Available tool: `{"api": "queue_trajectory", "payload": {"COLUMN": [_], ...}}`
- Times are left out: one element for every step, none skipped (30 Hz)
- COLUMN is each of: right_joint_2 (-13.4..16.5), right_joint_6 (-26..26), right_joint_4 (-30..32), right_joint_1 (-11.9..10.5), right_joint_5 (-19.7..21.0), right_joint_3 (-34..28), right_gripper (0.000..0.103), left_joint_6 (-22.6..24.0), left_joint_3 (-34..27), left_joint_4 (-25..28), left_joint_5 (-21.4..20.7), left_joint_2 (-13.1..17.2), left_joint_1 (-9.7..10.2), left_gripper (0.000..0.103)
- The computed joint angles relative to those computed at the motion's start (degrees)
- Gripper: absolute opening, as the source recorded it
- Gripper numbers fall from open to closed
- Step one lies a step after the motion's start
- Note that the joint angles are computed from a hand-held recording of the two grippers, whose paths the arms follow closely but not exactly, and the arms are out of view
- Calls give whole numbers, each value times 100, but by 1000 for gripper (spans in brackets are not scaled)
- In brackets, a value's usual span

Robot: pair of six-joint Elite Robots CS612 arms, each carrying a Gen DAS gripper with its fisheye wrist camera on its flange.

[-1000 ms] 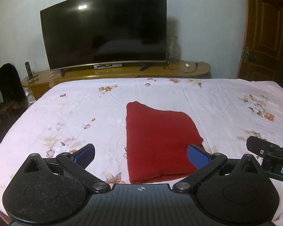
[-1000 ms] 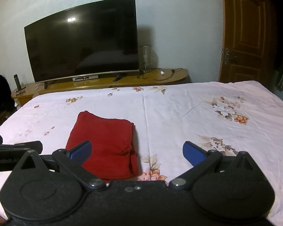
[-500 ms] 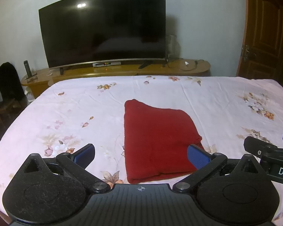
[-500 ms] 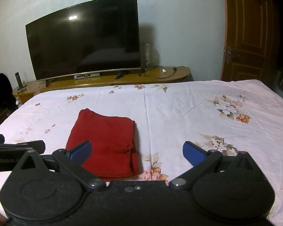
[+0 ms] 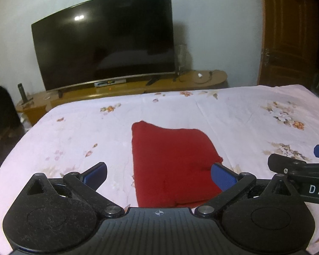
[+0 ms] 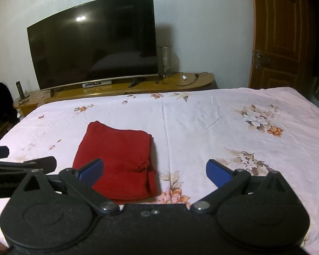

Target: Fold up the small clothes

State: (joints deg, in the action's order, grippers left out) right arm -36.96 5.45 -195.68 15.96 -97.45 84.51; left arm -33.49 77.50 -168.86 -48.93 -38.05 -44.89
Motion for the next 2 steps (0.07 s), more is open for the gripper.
{"api": "queue_trajectory", "payload": {"right_joint_2": [6, 16], "right_joint_6": [43, 71], "right_joint_4": [28, 63], "right_joint_1": [-4, -8], "right_joint_5": [-13, -20], "right_joint_3": [-12, -31], "right_gripper": [102, 102], "left_joint_6": [-41, -93], "left_joint_3": [-22, -47], "left_joint_4": [32, 53], "left_joint_5": [-96, -186], "left_joint_2": [3, 11], "left_joint_1": [23, 49], "left_gripper": [103, 103]}}
